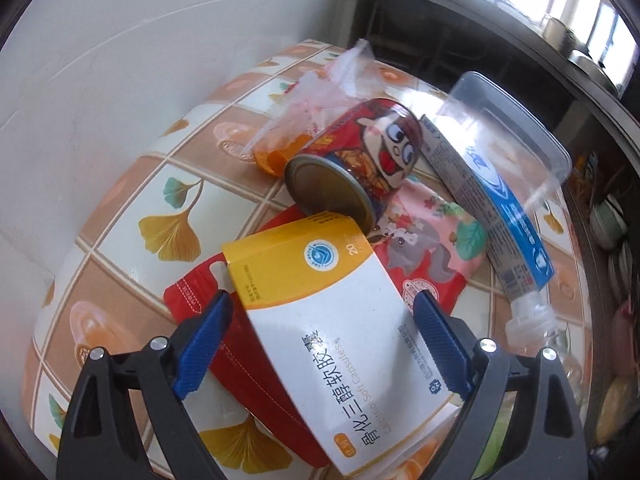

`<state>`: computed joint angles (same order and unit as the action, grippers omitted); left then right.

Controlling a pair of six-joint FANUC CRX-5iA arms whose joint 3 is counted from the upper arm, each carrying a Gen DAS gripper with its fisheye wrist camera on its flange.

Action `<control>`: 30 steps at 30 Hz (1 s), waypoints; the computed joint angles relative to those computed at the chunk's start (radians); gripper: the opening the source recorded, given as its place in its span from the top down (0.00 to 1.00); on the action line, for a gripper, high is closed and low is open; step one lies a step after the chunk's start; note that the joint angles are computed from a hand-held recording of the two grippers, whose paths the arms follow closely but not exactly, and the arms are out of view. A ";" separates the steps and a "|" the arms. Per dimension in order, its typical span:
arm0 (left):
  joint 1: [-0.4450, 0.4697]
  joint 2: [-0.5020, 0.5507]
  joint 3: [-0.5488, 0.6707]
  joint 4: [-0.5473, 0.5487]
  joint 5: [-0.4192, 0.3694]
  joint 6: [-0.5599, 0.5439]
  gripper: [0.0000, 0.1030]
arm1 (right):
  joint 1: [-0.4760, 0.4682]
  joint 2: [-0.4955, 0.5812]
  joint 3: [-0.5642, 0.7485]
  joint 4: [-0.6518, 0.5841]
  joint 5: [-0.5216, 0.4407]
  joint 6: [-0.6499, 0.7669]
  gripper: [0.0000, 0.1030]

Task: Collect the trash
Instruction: 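Grasp the green plastic bottle with the right tool while the left tool grasps the medicine box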

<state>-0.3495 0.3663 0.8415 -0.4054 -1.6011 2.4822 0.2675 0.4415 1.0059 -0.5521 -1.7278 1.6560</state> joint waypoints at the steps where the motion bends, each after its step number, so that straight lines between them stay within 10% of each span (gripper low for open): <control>1: 0.001 -0.016 -0.024 0.006 0.017 -0.015 0.13 | -0.005 0.000 -0.001 -0.007 0.000 0.002 0.44; 11: 0.056 -0.206 -0.304 0.189 0.178 -0.192 0.21 | -0.030 -0.004 -0.006 -0.029 -0.018 0.022 0.44; 30: 0.046 -0.249 -0.369 0.257 0.144 -0.289 0.31 | 0.054 0.028 0.024 0.103 -0.004 0.010 0.36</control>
